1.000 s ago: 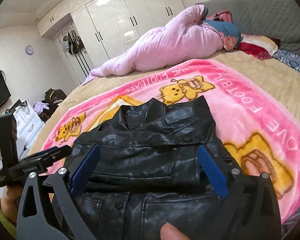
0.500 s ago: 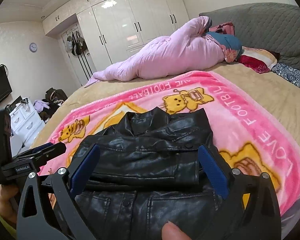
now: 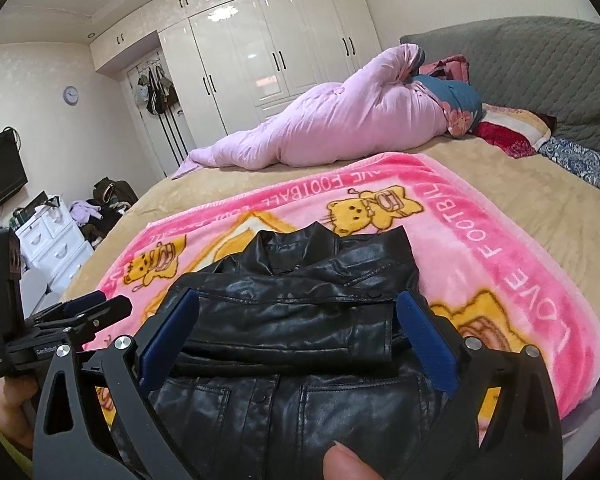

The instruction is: Fold large clothes

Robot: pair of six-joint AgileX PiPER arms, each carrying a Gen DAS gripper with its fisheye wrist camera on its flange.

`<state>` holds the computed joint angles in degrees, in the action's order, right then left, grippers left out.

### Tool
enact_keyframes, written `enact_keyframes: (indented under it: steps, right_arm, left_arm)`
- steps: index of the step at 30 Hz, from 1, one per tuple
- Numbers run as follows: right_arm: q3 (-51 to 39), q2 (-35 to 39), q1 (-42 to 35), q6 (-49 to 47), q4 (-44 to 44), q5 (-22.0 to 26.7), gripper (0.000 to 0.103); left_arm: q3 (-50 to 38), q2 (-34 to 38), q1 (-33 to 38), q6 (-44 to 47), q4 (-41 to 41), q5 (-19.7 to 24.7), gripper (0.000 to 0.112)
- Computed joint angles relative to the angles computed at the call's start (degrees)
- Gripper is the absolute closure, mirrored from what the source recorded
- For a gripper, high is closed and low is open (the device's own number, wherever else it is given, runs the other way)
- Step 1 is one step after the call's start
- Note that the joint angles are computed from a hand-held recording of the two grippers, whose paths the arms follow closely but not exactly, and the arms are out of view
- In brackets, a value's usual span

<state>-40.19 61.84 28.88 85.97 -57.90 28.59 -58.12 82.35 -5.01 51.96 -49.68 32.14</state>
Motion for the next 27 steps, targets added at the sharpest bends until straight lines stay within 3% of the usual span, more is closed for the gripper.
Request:
enact_keyframes:
  steps: [12, 27]
  right_arm:
    - [0.7, -6.0, 11.5, 0.8, 0.0, 12.9, 0.005]
    - [5.2, -15.0, 26.3, 6.8, -1.8, 28.8, 0.005]
  left_arm:
    - [4.8, -6.2, 4.9, 8.0, -7.5, 4.9, 0.019]
    - [9.8, -9.3, 1.1, 8.4, -6.2, 5.0, 0.019]
